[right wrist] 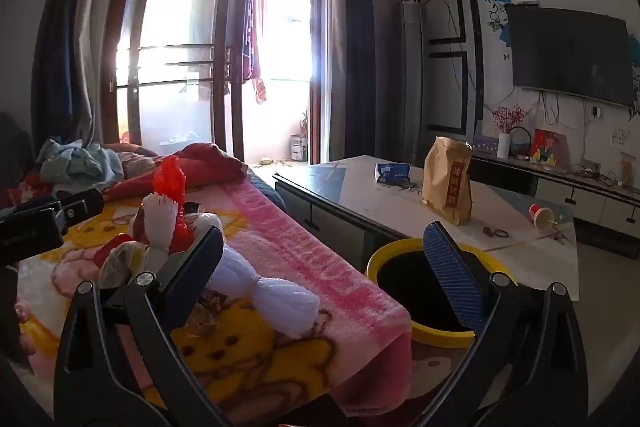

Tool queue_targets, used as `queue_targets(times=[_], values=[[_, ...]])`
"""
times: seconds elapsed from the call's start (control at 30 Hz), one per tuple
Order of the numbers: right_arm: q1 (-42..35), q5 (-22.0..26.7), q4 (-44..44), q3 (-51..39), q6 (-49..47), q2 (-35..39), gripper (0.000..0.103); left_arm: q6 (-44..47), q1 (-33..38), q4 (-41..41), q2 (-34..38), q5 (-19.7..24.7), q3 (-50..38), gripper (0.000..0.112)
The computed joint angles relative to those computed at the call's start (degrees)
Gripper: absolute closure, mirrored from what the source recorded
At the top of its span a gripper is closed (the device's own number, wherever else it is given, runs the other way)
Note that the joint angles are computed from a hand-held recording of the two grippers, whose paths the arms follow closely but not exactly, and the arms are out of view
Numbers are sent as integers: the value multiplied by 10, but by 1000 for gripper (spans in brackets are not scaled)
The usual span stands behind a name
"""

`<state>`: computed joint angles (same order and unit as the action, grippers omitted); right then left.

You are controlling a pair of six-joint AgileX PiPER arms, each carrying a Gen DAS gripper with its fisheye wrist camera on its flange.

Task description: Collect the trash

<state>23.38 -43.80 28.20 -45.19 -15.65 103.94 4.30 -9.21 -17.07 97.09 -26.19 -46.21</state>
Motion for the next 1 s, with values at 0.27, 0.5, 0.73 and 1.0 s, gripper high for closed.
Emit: queue_targets(times=[0.27, 0.5, 0.73, 1.0], values=[[1, -8, 1, 4, 2, 1, 11, 25, -16, -30, -12, -28, 17, 15], [1, -6, 4, -3, 1, 10, 11, 5, -9, -9, -14, 16, -1, 15], [1, 1, 7, -1, -3, 0, 11, -19, -5, 16, -13, 6, 6, 15], [-3, 3, 6, -8, -2, 7, 11, -16, -9, 11, -15, 3, 8, 15]])
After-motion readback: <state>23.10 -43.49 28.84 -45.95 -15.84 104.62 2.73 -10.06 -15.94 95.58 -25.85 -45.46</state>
